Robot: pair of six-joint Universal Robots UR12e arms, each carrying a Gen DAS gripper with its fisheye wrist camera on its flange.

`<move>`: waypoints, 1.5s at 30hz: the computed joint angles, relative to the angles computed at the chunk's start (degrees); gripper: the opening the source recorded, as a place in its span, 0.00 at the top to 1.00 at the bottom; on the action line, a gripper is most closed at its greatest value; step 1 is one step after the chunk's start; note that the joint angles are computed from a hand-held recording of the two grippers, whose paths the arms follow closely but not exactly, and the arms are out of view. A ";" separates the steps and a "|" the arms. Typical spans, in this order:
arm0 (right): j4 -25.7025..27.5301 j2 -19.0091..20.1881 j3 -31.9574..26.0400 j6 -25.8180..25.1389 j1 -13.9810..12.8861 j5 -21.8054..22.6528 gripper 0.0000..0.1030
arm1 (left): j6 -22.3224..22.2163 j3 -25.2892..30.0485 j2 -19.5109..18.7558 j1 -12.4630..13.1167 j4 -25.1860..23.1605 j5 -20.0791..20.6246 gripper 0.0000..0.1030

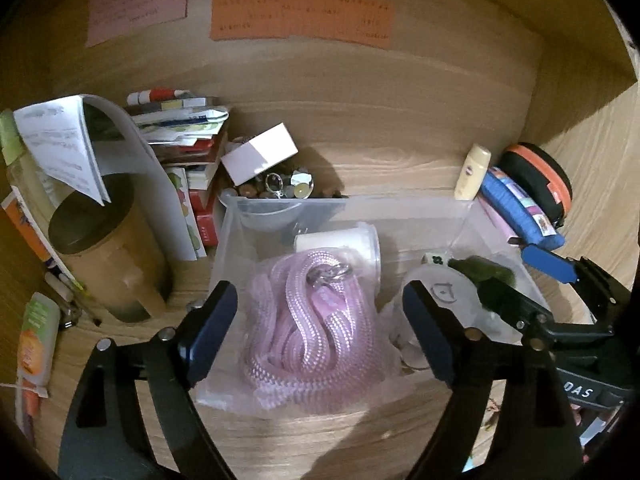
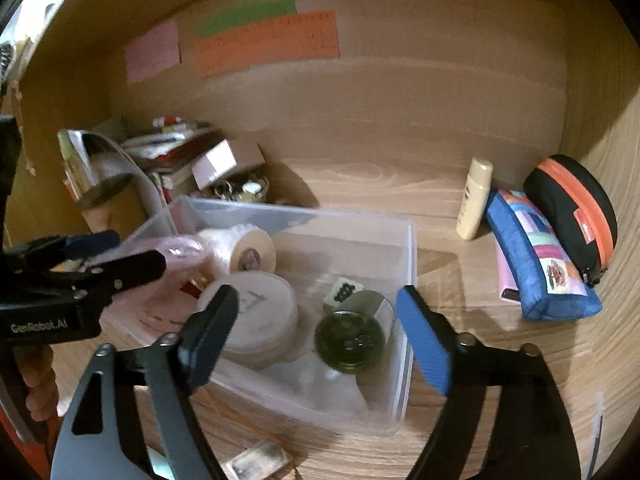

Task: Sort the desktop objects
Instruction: 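Lower the rope bag and pump bottle into the clear box and open both tools, then grasp the blue card pack with the left tool while the right tool grasps the wooden charm block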

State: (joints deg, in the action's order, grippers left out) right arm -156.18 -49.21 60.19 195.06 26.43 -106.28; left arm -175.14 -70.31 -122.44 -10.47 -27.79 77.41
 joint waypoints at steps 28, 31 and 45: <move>0.84 -7.30 9.02 1.89 2.59 -4.78 0.00 | 8.71 -15.03 10.75 -0.26 5.58 3.50 0.02; 1.41 -8.12 10.59 2.09 2.74 -5.25 0.00 | 9.32 -16.99 11.90 -0.17 5.28 2.81 0.02; 9.81 -10.52 16.66 2.91 1.98 0.26 0.00 | 7.34 -21.48 13.33 -0.93 -2.75 0.74 0.02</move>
